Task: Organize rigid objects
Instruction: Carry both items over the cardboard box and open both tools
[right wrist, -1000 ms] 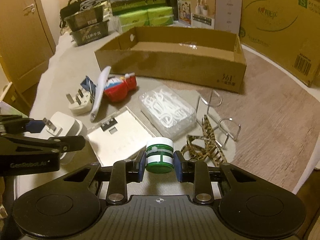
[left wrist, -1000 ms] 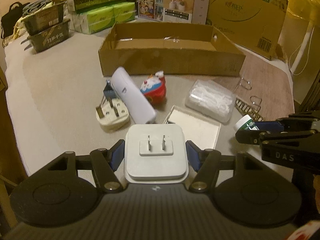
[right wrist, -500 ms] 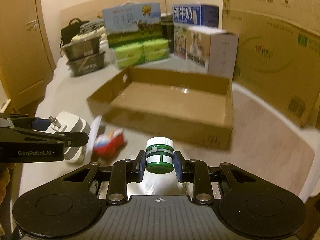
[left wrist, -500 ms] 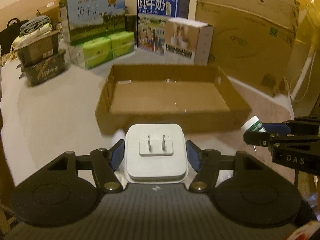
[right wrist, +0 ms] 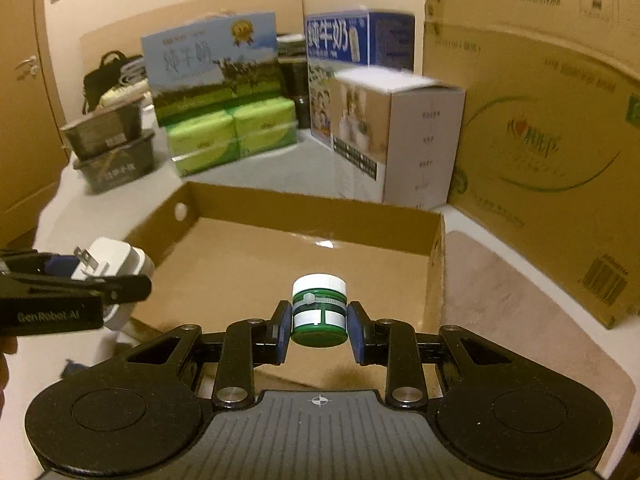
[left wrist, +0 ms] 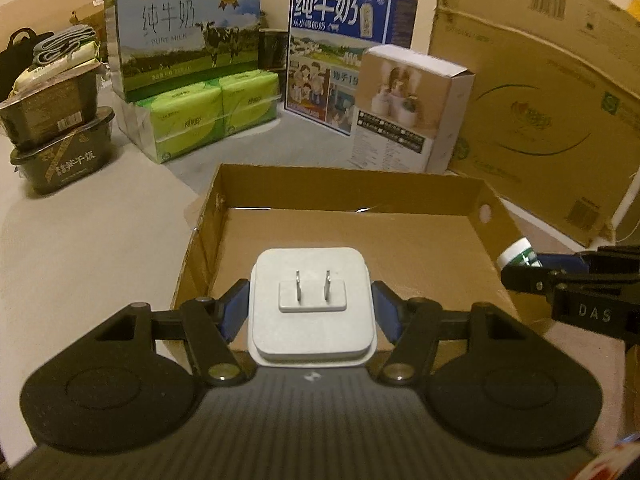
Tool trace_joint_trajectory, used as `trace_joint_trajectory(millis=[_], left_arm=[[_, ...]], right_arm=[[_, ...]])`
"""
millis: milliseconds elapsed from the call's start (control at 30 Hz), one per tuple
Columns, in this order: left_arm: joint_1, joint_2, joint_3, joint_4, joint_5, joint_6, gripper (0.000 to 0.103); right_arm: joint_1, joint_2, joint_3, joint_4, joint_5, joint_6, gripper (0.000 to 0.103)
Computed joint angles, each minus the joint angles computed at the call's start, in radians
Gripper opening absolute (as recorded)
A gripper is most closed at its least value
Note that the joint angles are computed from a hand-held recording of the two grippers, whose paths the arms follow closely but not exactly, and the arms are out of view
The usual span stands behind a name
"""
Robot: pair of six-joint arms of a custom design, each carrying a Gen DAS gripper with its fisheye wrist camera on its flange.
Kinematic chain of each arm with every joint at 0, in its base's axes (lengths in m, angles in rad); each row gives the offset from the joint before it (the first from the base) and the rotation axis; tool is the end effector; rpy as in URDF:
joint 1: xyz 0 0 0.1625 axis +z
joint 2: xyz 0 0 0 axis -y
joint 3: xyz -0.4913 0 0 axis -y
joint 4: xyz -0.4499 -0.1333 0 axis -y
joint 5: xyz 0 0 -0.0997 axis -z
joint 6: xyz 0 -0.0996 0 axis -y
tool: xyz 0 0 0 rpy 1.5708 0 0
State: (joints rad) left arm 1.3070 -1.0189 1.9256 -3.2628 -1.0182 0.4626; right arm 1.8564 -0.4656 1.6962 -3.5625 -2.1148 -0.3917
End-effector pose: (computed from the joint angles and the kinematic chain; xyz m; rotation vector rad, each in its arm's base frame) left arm 0.0057 -0.6907 0.2371 0.5829 2.3186 -0.9117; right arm 0.2813 -0.6679 -0.0340 0.5476 -2.3649 0.9281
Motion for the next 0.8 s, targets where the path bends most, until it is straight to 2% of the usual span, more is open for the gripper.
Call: trace_joint_trajectory(millis=[267, 333, 367, 433, 467, 500, 800], left_arm=[[0.031, 0.046, -0.053, 0.008, -0.008, 0.003, 0.062], [0.04, 0.047, -0.066, 0.038, -0.023, -0.031, 0.074], [0.042, 0.048, -0.068, 0.035, -0.023, -0.037, 0.077], [0.04, 0.05, -0.064, 0.012, -0.018, -0.025, 0.078], [0.04, 0.049, -0.061, 0.004, -0.017, -0.022, 0.079], [0.038, 0.045, -0.055, -0.002, -0.016, -0.021, 0.079], [0.006, -0.026, 0.054, -0.077, 0.01, 0.002, 0.079]], right_arm=[[-0.038, 0.022, -0.034, 0.039, 0.021, 0.044, 0.03], [-0.044, 0.022, -0.034, 0.029, 0.04, 0.05, 0.03], [-0.046, 0.023, -0.038, 0.034, 0.051, 0.052, 0.033], [-0.052, 0.017, -0.033, 0.045, 0.074, 0.06, 0.047], [-0.052, 0.016, -0.03, 0.042, 0.077, 0.063, 0.057], [-0.052, 0.017, -0.026, 0.028, 0.076, 0.058, 0.062], [-0.037, -0.015, 0.068, -0.065, 0.03, 0.098, 0.062]])
